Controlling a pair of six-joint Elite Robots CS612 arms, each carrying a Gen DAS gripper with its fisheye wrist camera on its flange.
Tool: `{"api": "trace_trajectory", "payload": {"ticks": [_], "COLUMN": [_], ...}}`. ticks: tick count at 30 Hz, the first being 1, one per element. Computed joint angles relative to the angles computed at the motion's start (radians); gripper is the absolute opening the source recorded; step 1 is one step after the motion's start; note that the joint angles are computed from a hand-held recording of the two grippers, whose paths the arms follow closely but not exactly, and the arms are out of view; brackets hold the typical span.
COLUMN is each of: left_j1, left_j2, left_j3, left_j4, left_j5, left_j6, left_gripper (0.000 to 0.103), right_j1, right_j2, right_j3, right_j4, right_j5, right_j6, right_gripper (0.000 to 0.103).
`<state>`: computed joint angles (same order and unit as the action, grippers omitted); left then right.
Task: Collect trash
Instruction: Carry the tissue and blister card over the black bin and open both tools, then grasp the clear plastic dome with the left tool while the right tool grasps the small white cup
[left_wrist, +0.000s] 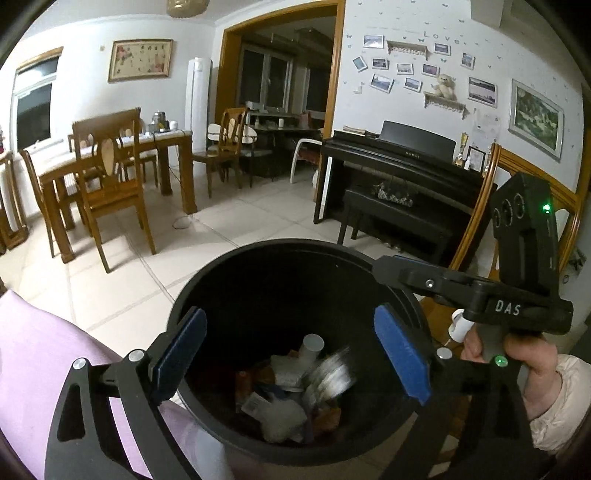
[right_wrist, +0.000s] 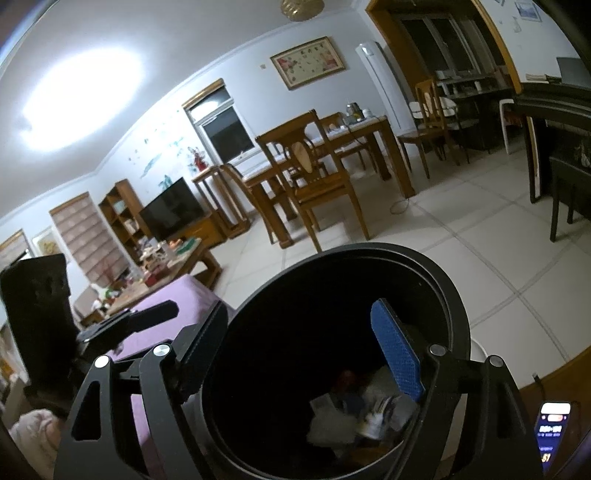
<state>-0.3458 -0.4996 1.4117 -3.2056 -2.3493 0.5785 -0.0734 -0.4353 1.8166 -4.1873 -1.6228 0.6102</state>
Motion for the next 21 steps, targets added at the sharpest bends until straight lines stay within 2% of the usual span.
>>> {"api": "trace_trajectory", "payload": {"ticks": [7,12,17,21], "left_j1": [0.011,0.031,0.072,0.116], "left_j2": [0.003,0.009,0.03,0.059], "left_j3": [-0.001,-0.011,-0.052,-0.118], "left_j4": [-0.049,-0.082,-0.101,-0.091], "left_j5": [0.022,0.043,0.106,0.187], "left_j6": [-0.029,-0.061,-0.15,-0.267], "left_gripper": [0.095,0.096,0.098,0.098], "right_j1": [0.007,0.014,0.03,0.047], "right_j2": [-0.003,-0.008,-0.007,-0.004], "right_j3": [-0.014,-0.037,-0.086,-0.14], "right_j4": [0.017,0.05,0.101,0.157], "right_j5": [0.007,0.034,0.081,0.127], "right_j6": [-0.005,-0.025,-0.065,-0.096], "right_gripper": [0.079,0.079,0.079,0.079]}}
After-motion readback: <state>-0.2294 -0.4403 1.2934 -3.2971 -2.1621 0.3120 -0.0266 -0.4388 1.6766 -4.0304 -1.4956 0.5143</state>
